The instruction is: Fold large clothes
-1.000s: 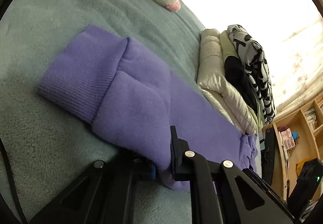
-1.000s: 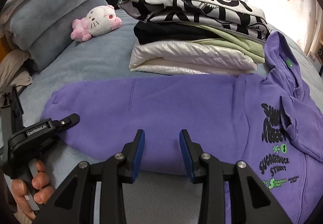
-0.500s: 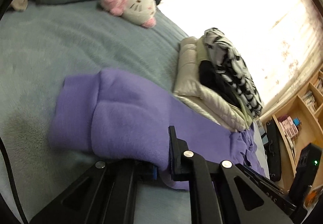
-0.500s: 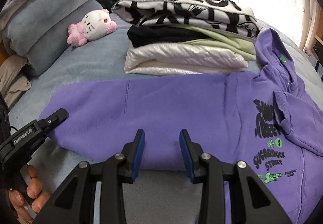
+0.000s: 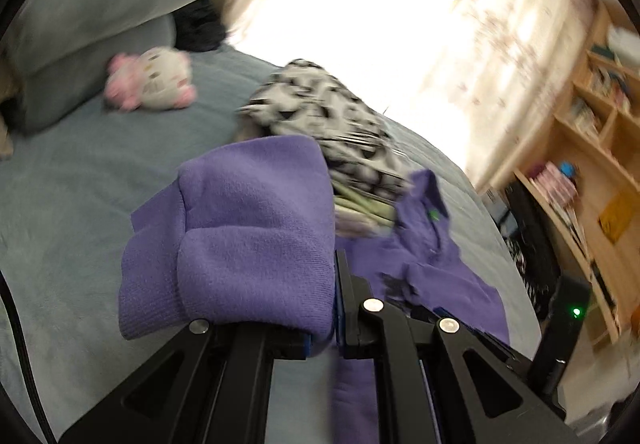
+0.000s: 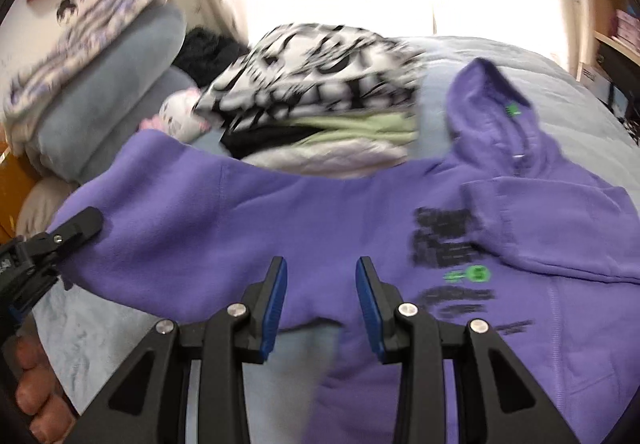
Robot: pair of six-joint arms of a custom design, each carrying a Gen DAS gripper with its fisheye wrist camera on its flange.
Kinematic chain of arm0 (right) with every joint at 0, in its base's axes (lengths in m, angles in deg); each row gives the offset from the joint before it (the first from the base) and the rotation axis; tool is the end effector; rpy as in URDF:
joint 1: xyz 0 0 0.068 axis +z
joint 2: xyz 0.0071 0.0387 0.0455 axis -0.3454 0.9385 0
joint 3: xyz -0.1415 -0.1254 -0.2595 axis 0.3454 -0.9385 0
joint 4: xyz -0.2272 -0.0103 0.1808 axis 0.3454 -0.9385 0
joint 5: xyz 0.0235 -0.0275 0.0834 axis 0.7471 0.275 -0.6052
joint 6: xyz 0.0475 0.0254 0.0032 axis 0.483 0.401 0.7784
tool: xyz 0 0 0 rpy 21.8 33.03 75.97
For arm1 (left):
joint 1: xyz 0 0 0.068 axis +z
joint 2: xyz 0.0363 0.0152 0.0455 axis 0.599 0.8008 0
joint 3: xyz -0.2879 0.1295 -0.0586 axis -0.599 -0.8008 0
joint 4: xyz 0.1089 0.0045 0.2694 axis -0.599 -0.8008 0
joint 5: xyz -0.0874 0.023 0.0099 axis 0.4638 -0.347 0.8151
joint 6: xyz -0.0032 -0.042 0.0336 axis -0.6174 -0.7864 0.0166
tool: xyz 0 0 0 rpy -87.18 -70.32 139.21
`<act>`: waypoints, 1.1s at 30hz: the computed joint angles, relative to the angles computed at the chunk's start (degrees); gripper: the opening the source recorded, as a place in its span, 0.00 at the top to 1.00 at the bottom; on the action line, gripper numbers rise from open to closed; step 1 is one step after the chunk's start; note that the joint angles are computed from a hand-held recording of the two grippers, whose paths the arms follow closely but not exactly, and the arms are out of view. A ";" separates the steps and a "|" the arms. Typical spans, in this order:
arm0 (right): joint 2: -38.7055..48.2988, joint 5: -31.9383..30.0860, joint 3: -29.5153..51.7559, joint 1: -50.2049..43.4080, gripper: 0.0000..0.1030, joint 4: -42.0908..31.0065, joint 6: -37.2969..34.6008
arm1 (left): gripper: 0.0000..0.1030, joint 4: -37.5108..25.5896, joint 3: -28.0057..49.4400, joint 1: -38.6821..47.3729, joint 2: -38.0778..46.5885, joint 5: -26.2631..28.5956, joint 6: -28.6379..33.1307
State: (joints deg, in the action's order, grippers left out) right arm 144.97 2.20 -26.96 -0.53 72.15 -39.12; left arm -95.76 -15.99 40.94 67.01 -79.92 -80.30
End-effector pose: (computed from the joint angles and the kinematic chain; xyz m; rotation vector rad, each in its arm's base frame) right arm 0.3083 0.1167 0.1987 -0.3688 2.3883 0.4153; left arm 0.2135 0.0103 0.2619 -0.4711 2.1319 -0.3700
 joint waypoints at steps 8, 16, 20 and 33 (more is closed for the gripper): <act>-6.89 -17.06 0.37 -24.07 0.65 -7.19 -10.21 | 0.94 -6.40 14.97 -35.17 12.23 -25.37 -10.42; 2.38 -29.69 9.20 -46.80 0.65 -16.88 -22.90 | 0.94 -8.71 34.22 -49.08 41.66 -30.92 -15.62; 8.95 -30.24 13.64 -53.82 0.65 -20.59 -28.60 | 0.94 -11.44 44.57 -51.43 56.88 -30.00 -17.62; 21.56 -29.93 22.10 -59.09 0.60 -31.56 -38.20 | 0.23 -5.24 43.27 -53.01 61.99 -23.08 -19.65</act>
State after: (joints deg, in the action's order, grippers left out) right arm 166.52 -27.73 -4.85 -59.62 40.59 -77.31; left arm -101.00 27.29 -12.07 129.00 -102.99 -99.95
